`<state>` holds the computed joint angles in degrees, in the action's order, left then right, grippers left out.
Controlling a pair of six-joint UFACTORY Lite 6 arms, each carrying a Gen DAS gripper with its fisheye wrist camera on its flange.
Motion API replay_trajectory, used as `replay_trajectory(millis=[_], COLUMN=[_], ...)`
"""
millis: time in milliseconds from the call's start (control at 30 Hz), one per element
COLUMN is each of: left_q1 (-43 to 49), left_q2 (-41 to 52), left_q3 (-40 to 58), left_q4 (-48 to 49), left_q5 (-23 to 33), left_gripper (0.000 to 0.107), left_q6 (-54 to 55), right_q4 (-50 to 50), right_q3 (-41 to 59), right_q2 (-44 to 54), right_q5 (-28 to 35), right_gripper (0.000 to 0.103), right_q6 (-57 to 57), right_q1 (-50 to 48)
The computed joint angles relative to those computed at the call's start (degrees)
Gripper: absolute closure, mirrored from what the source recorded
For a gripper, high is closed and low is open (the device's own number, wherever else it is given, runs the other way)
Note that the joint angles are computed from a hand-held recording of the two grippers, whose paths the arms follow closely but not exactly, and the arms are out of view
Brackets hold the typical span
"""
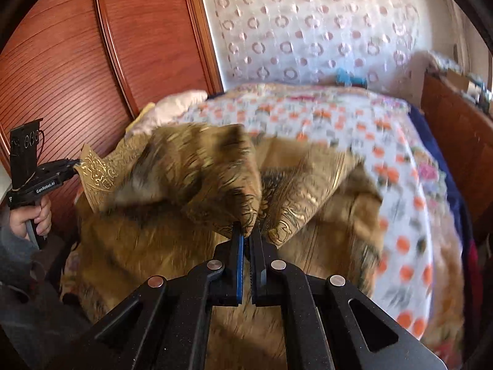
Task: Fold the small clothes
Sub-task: 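Lift the gold shirt with both grippers, fold it over itself, and release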
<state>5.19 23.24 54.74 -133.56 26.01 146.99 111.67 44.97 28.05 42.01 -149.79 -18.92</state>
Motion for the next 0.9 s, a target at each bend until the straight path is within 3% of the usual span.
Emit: replay_trajectory(millis=[133,333,500,733,767,800,833,867,900], left_q1=[1.4,4.31,3.99,3.08,2.72,2.72,2.65,2.83,3.25], left_q2=[-4.26,-10.63,-12.41,-11.5,-11.65,-11.68,-12.11,-12.31,-12.58], left_q3=[-5.8,-13.71,-16.62,-16.34,-16.48,-16.55,-16.91,-17.0,-17.01], left_q4=[-0.86,-0.62,-3.58,-7.06,-7.98,-8.04,-8.09,-7.42,-6.35], left_q5=[1.83,4.6,4.53,2.75,2.48,2.55,2.65,2.98,3.18], left_gripper=[0.101,0.101,0.101,0.099,0.096,0.083,0.062,0.051,0.034], left_q6=[0.53,2.32,5.84,9.17,9.73,9.68,9.56,8.94,7.97], right_q4=[-3.64,-5.86,-0.96,3.31,2.73,1.73,1.78,1.82,1.92], right_q3=[-0.88,-7.12,-12.63,-12.39,-12.55,-12.4,-12.56,-12.94,-13.06], right_q2=[-0.21,-9.08,-14.42,-14.67,-14.51,-14.03,-13.74,-13.96,-13.96], right_q5=[1.55,1.54,-1.66,-4.62,-3.98,-3.23,-2.78,-2.85,-3.1], right_gripper=[0.1,0.1,0.1,0.1,0.1,0.1,0.1,0.1,0.1], right_q6=[1.3,1.6,-1.57,-3.65,-3.01,-2.31,-2.55,-2.78,-3.21], right_q1=[-3.48,-5.19,-0.99,2.15,1.73,0.97,0.4,0.02,-0.22])
